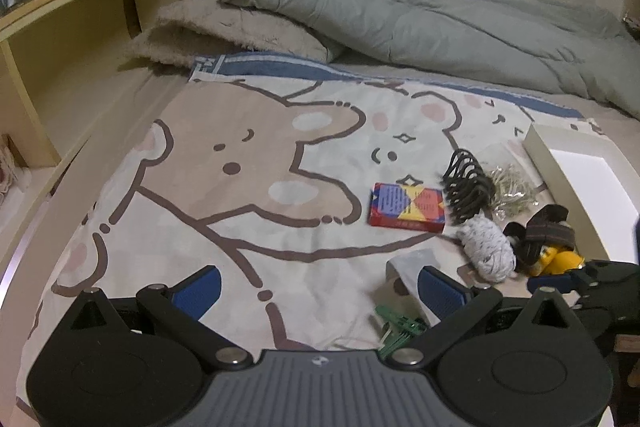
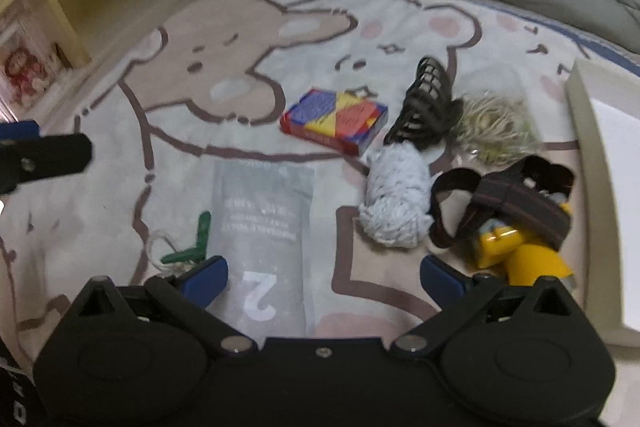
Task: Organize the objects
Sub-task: 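Move the right tool to the grey packet while the left tool approaches the green clothespins, then close the right tool on the grey packet while the left tool grasps the green clothespins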
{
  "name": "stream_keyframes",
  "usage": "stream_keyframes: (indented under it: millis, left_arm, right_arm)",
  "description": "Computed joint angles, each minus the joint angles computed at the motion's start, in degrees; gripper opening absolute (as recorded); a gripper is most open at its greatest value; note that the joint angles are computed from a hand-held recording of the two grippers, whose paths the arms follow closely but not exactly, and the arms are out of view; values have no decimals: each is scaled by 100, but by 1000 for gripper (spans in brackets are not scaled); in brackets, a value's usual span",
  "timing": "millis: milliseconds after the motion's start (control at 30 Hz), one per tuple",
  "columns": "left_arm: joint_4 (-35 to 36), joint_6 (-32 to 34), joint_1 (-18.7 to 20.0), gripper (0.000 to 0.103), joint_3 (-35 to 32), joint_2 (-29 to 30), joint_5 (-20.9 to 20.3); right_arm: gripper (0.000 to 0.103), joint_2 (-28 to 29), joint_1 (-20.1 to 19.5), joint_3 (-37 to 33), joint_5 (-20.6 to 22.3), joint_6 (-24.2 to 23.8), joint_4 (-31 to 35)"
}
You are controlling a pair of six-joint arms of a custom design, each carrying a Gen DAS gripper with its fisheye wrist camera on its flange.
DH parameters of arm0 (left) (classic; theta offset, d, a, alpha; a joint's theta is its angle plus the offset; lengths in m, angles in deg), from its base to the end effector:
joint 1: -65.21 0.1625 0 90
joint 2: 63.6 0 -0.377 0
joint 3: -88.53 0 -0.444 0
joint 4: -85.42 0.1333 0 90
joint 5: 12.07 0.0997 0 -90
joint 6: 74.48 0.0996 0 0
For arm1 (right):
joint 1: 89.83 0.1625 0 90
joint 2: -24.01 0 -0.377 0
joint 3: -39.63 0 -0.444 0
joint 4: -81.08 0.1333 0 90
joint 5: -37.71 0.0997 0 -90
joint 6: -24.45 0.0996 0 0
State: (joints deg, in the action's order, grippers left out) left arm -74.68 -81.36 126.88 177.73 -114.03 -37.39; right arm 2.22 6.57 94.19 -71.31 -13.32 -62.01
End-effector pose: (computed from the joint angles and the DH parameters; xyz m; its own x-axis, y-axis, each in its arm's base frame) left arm -0.1326 -0.7165 0.1905 -0.6437 -0.2993 -0.7043 0.3306 0.7212 -0.6087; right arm 0.1949 -0.8331 0.0084 -0.6886 -0.5652 0.4543 -0.6658 0.7410 -0.0873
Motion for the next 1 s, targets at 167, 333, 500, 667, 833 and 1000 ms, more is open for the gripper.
stream_keyframes:
  millis: [167, 333, 500, 667, 833, 1000]
  left_arm:
    - [-35, 259, 61, 103, 72, -76, -261]
    - [260, 481, 111, 103, 74, -101, -468]
    - [199, 1363, 138, 95, 127, -62, -826]
    - [946, 1546, 193, 78, 52, -8, -1114]
    - [1362, 1620, 262, 73, -97, 117, -1316]
    - [1654, 1571, 334, 59, -330, 269, -1461]
  right_arm:
    - [103, 222, -9, -292, -130, 21, 553]
    - [83, 368, 8, -511, -366, 388, 936]
    - [64, 315, 23, -505, -405, 331, 906]
    - [60, 194, 5, -428, -406, 299, 937]
    - [60, -12, 18, -152, -589, -115, 836]
    - [60, -253, 2, 184, -706, -493, 766]
